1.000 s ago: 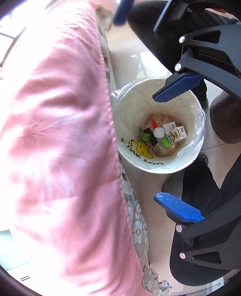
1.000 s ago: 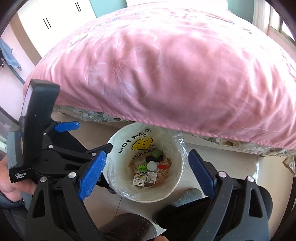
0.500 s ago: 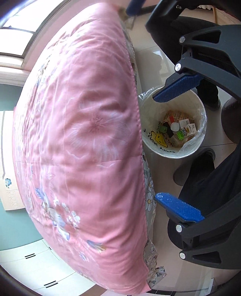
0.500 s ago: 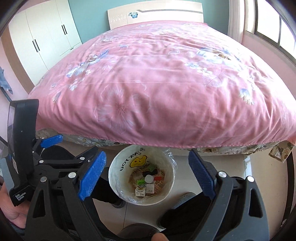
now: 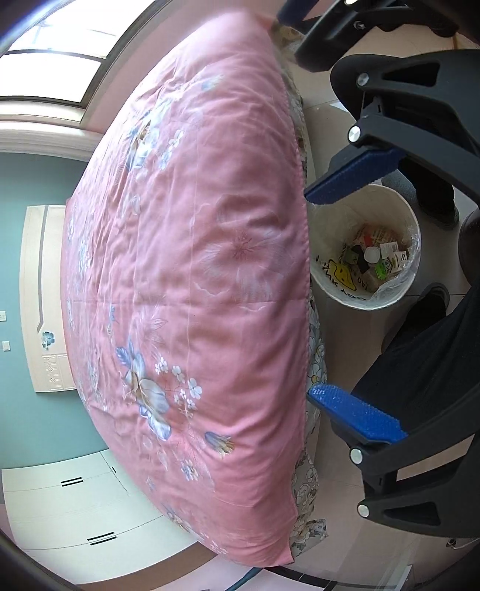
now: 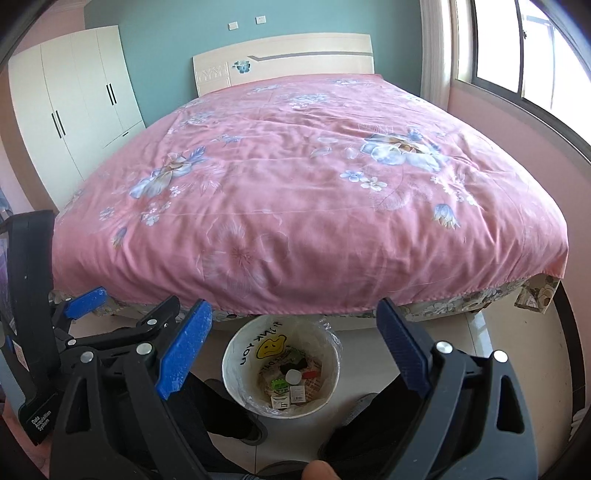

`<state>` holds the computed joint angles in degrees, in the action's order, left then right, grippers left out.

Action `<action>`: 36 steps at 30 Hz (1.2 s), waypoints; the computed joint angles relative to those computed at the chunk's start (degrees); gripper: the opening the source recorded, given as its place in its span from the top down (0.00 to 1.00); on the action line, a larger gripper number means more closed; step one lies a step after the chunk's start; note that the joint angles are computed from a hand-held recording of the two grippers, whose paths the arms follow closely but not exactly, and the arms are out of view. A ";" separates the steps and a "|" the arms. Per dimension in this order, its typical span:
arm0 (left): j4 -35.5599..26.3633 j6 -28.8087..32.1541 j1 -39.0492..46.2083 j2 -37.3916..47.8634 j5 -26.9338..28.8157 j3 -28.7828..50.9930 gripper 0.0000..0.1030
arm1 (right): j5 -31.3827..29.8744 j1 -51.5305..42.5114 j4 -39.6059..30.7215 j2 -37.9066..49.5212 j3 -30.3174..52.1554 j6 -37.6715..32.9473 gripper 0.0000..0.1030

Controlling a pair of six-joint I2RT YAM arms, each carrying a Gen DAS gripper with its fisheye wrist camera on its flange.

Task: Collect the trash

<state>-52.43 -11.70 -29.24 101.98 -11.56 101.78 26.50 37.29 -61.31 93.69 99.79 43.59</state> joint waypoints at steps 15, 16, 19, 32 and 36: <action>0.07 -3.79 -2.12 -13.08 -5.82 -8.56 0.04 | 12.34 8.49 -8.32 -4.18 -1.06 12.86 0.14; -0.04 -4.15 -2.24 -13.88 -6.51 -9.20 0.04 | 12.82 9.05 -8.83 -4.45 -1.24 13.43 0.14; 0.16 -4.84 -2.96 -15.90 -8.80 -10.45 0.04 | 13.21 10.10 -8.65 -5.79 -2.48 14.00 0.14; 1.13 -4.79 -3.55 -18.42 -10.76 -10.84 0.04 | 13.15 10.40 -8.81 -7.09 -2.75 15.91 0.14; 0.44 -4.68 -3.19 -18.09 -10.32 -10.50 0.04 | 12.51 10.18 -8.48 -6.95 -2.74 15.35 0.14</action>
